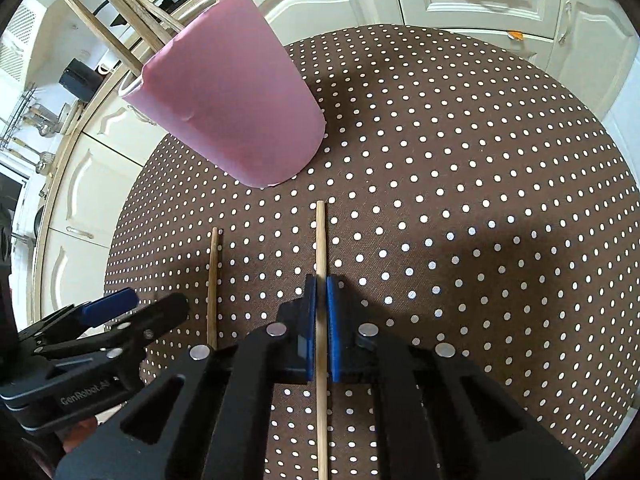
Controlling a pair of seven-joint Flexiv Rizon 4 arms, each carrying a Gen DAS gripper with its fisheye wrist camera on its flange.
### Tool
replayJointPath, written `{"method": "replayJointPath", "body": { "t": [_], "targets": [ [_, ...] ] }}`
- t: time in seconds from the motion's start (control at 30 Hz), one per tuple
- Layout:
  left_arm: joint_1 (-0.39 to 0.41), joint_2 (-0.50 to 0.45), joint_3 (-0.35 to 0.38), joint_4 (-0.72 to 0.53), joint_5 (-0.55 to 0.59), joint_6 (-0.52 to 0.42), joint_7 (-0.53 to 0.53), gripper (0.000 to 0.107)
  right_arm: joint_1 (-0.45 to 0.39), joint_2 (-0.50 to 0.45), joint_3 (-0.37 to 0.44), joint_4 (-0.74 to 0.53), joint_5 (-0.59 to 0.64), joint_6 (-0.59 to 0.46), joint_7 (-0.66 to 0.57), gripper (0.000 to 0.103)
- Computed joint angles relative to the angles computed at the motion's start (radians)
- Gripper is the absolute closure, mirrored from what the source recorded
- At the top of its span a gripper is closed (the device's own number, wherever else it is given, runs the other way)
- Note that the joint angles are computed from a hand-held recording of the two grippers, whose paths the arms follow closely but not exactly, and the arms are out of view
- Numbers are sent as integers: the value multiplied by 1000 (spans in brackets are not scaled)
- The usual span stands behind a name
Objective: Organize utensils
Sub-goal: 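Grasp a chopstick with the right tool while the left tool grasps the other, then lift both held chopsticks upright above the pink cup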
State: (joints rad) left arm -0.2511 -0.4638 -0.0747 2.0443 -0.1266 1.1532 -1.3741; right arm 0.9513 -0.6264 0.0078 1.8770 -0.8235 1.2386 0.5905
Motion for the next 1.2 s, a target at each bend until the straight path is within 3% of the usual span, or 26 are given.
{"method": "replayJointPath", "body": {
  "t": [0.3,0.33,0.37,0.43,0.47,0.57,0.8,1.0,1.2],
  "targets": [
    [-97,-77,68,-113,120,-54,-125,33,2,51,-50,99,-94,96,96,99],
    [-95,-80,62,-105,120,-23,-138,44,-3,49,-46,97,-95,97,95,99],
    [-97,-79,62,-101,124,3,-152,67,-7,51,-43,99,-97,97,96,99],
    [-97,-73,62,-113,129,-27,-158,92,-14,48,-37,96,-94,95,97,98],
    [-90,-72,55,-121,119,-51,-160,98,-15,49,-33,95,-91,92,98,98],
    [-48,-62,26,-116,70,-69,-149,100,-17,44,-20,81,-76,77,95,98],
    [-41,-24,34,-103,88,-52,-144,101,-9,53,-11,76,-55,47,116,99],
    [-35,45,12,-39,71,-9,-118,101,0,105,-37,127,-158,46,221,99],
    [-37,107,10,9,69,35,-115,101,-52,152,14,137,-245,-19,248,99]
  ]
}}
